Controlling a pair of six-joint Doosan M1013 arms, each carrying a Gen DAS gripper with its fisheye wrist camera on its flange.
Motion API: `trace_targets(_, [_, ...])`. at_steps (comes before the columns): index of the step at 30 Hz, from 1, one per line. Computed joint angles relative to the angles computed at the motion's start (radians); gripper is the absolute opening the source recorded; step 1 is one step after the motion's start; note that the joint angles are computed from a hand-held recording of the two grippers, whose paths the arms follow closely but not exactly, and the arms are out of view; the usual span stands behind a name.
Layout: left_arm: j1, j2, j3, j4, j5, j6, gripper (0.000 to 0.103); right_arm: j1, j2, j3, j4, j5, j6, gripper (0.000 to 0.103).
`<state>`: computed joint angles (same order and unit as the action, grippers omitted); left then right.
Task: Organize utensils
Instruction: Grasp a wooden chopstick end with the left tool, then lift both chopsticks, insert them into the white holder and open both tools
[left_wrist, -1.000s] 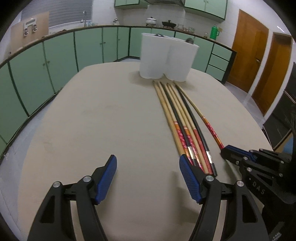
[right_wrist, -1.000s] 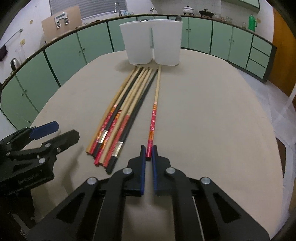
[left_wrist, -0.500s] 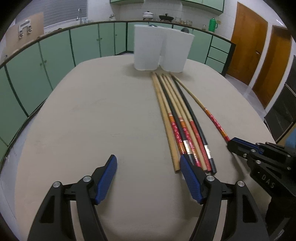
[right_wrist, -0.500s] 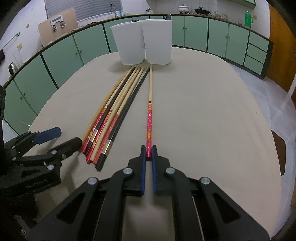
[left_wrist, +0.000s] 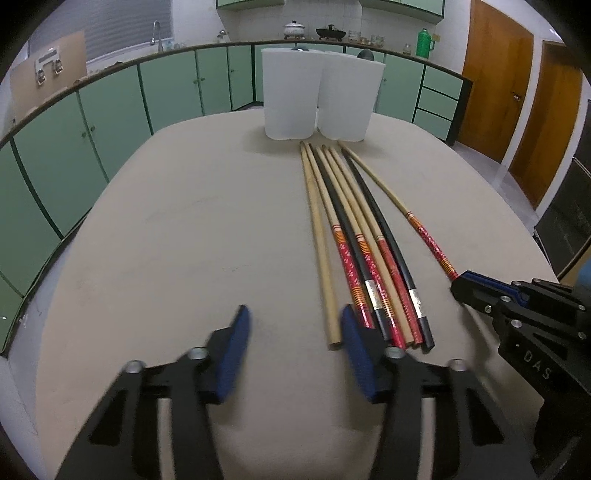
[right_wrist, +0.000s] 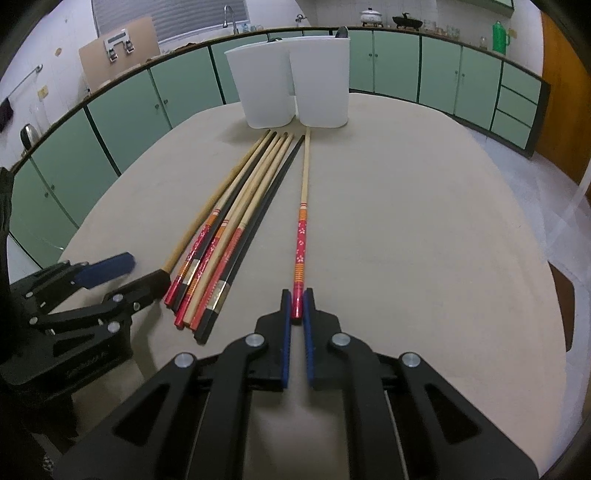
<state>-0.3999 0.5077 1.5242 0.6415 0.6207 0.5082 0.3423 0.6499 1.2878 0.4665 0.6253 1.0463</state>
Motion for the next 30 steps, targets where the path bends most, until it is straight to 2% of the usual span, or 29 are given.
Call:
trace_targets(2, [0.002, -0.001, 0.002, -0.012, -0.016, 0.012, 0.021, -0.002, -0.001, 0.001, 0.008, 0.000, 0.001, 0.005])
trace_targets(5, [0.003, -0.002, 0.002, -0.039, -0.035, 0.027, 0.007, -0.002, -0.007, 0.010, 0.007, -0.013, 0.002, 0.005])
trace_targets(11, [0.002, -0.016, 0.013, -0.019, -0.050, -0.009, 0.007, -0.014, -0.027, 0.028, 0.046, -0.031, -0.032, 0.005])
trace_targets(22, [-0.017, -0.095, 0.035, 0.278, -0.043, -0.232, 0.007, -0.043, -0.079, 0.027, 0.209, -0.069, -0.178, 0.005])
trace_targets(30, [-0.012, -0.125, 0.012, 0.409, -0.057, -0.312, 0.007, -0.054, -0.094, -0.020, 0.280, -0.060, -0.250, 0.005])
